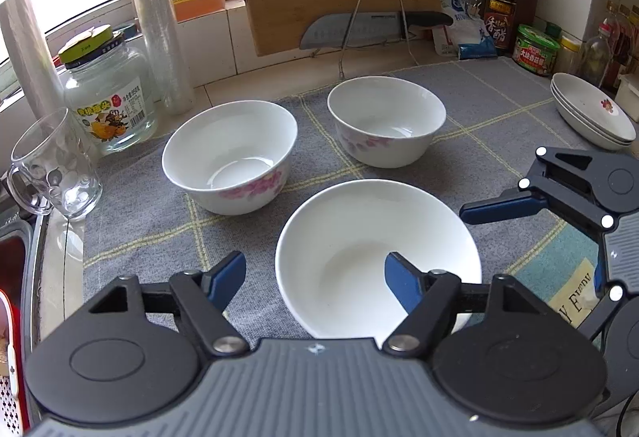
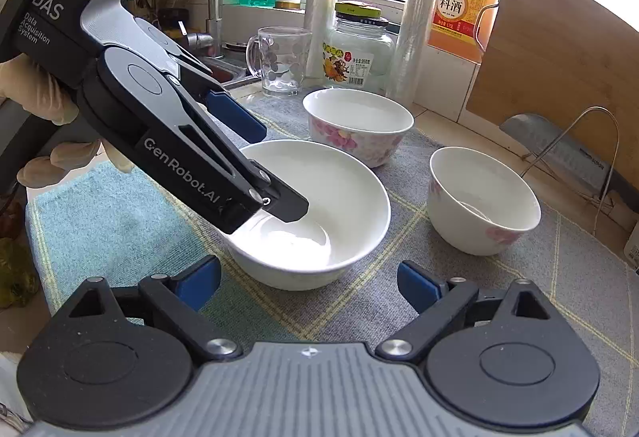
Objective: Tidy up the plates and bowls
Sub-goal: 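Close the left gripper on the bowl rim and lift it, then carry the white bowl with the left gripper toward the other bowls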
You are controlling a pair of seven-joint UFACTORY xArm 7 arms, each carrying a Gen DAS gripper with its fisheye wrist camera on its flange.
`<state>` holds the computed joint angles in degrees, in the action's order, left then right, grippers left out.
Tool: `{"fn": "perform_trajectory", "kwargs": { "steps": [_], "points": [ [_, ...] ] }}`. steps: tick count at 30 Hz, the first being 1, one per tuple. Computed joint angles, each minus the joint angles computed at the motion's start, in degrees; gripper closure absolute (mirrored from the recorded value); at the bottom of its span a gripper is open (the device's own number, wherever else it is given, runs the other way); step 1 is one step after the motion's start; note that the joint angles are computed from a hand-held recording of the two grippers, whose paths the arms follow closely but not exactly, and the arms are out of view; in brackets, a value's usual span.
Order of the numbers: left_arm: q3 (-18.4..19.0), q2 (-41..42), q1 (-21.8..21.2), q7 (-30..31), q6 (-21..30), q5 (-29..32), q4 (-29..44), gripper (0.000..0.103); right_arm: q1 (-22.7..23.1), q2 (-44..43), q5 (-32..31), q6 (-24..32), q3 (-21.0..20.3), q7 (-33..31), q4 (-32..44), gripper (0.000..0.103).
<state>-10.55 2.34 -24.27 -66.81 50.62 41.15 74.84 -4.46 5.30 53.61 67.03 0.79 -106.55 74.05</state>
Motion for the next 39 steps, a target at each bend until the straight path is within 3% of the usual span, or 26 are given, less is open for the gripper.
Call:
{"fn": "perform_trajectory", "kwargs": {
  "steps": [4, 11, 29, 39],
  "points": [
    [0.4, 0.0, 0.6, 1.4, -2.2, -1.6, -0.4, 0.041, 0.0, 0.2, -0.4, 0.6, 0.1, -0.2, 0.4, 0.019],
    [0.6, 0.0, 1.2, 2.8, -4.3, -3.1, -0.8, 0.049, -0.1, 0.6, -0.4, 1.6, 0.2, -0.4, 1.0, 0.021],
    [0.4, -0.2, 1.3, 4.7, -5.3, -4.9, -0.9, 0.049, -0.3, 0.4, -1.6, 2.4, 0.1, 0.7, 1.7, 0.021],
    [0.7, 2.4, 0.3, 8.0, -6.0, -5.0, 3.1, 0.049, -1.5, -0.4, -1.2, 2.5, -1.0, 1.2, 2.1, 0.021]
  ]
}}
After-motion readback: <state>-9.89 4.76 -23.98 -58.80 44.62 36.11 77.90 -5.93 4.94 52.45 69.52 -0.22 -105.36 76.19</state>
